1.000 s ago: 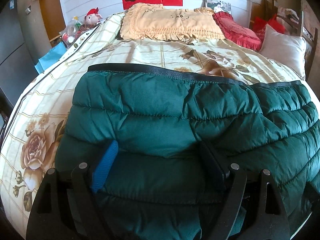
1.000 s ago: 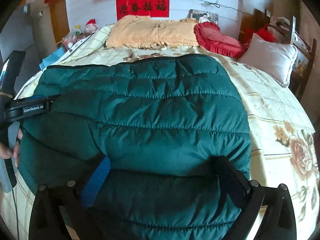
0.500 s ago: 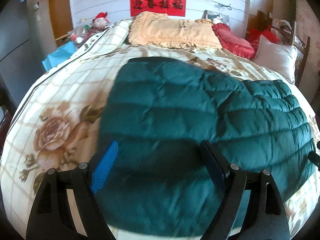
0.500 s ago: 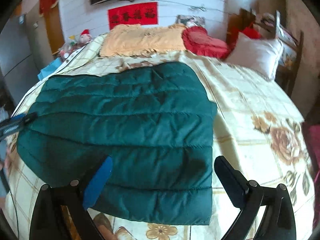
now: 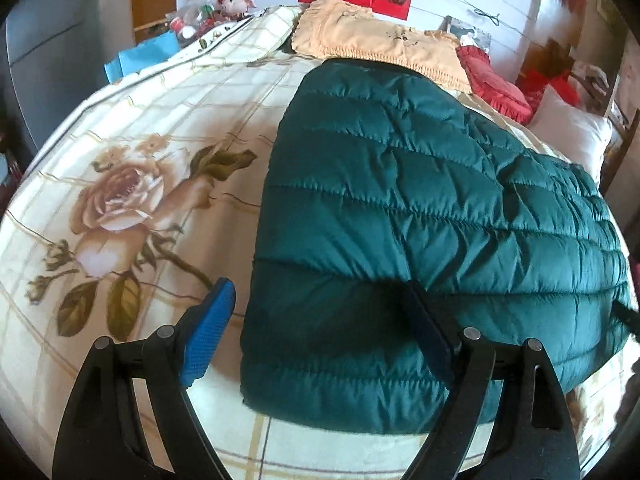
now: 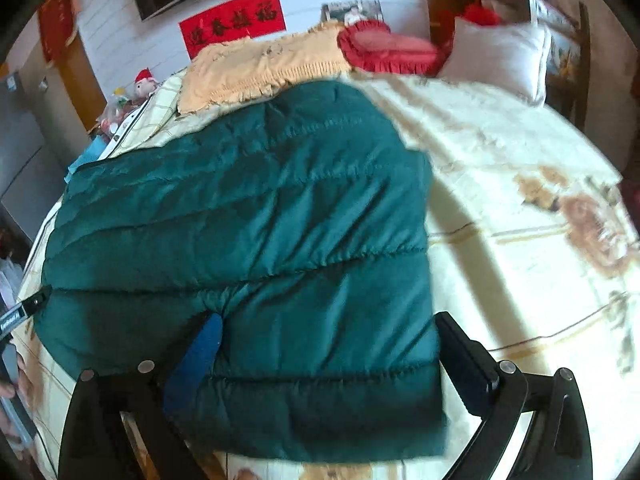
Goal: Fold large clothes
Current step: 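Press and smooth the folded jacket flat with both grippers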
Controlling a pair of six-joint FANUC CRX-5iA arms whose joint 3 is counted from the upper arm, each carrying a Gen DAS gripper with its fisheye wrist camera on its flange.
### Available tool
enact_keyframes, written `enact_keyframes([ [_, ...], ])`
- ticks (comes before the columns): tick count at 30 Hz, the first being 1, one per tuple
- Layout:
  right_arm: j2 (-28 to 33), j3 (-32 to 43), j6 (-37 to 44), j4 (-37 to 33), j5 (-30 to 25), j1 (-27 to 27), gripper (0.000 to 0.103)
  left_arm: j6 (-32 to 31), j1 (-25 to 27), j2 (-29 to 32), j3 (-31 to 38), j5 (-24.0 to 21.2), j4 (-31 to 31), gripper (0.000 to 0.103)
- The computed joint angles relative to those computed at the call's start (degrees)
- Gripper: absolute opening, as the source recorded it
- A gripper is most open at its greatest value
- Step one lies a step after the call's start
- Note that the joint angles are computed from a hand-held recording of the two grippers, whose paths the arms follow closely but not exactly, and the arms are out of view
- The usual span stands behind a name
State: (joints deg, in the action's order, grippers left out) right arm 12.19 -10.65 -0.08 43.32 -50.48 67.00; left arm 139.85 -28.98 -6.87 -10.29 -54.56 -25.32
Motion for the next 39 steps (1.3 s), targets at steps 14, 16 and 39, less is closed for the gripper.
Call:
enact_keyframes([
  [14, 1.67, 0.73, 2.1, 0.73, -2.99, 3.05, 0.103, 3.09, -3.08, -2.8, -2.44, -0.4, -0.02, 0.085],
  [16, 0.64, 0.01, 1.0, 0.92, -2.33, 3.11, 0.103, 3.18, -3.72, -3.35, -2.66, -0.55, -0.08, 0.085],
  [39, -10.3, -17.58, -20.62, 4.04, 23.66, -3.97, 0.103, -24.3, 12.85, -10.75, -21.23, 20.12, 34.25, 0.086],
])
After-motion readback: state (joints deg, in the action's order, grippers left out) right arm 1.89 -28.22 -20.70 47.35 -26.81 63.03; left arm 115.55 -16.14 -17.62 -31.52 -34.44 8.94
